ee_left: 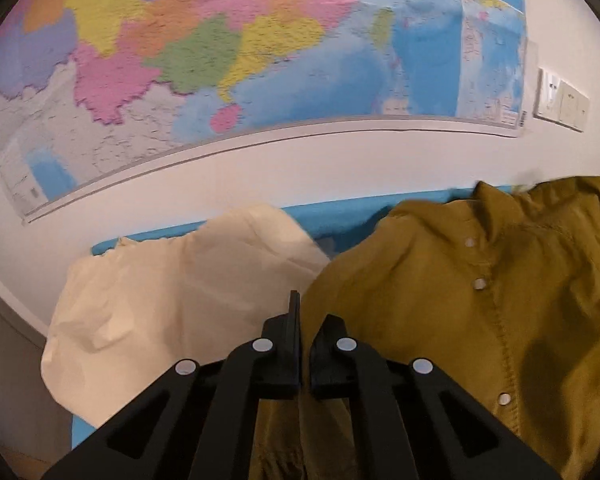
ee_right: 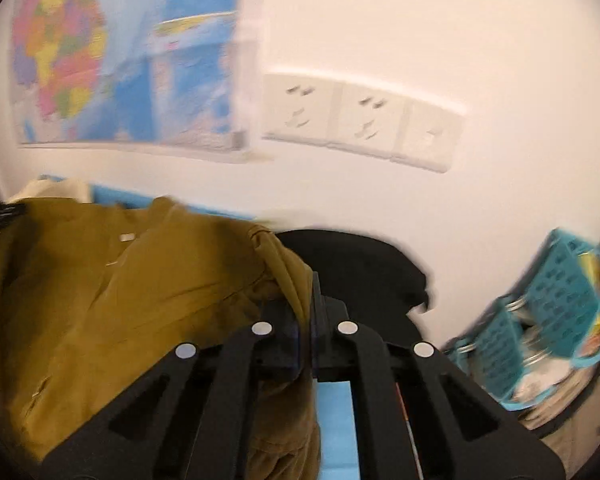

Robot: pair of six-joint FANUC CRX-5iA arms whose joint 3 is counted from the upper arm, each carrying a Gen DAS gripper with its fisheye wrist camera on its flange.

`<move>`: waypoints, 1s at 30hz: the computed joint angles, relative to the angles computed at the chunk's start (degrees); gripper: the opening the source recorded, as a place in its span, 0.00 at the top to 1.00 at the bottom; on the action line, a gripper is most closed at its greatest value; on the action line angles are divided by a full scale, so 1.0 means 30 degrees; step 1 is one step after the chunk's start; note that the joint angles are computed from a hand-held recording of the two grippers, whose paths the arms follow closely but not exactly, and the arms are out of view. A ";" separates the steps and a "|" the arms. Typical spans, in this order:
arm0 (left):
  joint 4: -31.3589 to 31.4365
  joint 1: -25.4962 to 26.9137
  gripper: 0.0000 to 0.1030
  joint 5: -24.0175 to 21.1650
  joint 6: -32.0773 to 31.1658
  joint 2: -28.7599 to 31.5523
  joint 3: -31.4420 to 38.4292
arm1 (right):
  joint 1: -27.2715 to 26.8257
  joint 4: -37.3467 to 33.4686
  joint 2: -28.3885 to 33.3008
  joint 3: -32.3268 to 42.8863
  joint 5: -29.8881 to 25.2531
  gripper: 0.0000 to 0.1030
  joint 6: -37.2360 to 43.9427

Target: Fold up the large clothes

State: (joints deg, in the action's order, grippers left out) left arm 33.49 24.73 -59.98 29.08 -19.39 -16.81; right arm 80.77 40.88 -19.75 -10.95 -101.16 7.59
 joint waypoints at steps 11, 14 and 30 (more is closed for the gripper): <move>-0.1028 -0.0341 0.44 0.0375 0.0048 0.0449 -0.0502 | -0.0883 -0.3606 -0.1596 -0.3849 0.1104 0.47 -0.6039; -0.0742 -0.0227 0.39 -0.0108 -0.0700 0.0395 -0.0489 | 0.2020 -0.1635 -0.2116 -0.3754 0.0547 0.41 -0.7012; -0.0621 -0.0183 0.38 0.0106 -0.1106 -0.0765 -0.1967 | 0.6297 -0.4913 0.0551 -0.3286 0.3983 0.99 -0.9545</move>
State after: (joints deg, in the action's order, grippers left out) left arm 31.63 24.18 -59.66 25.77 -21.69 -22.71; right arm 99.66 26.15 -18.10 -20.81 -89.21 -21.04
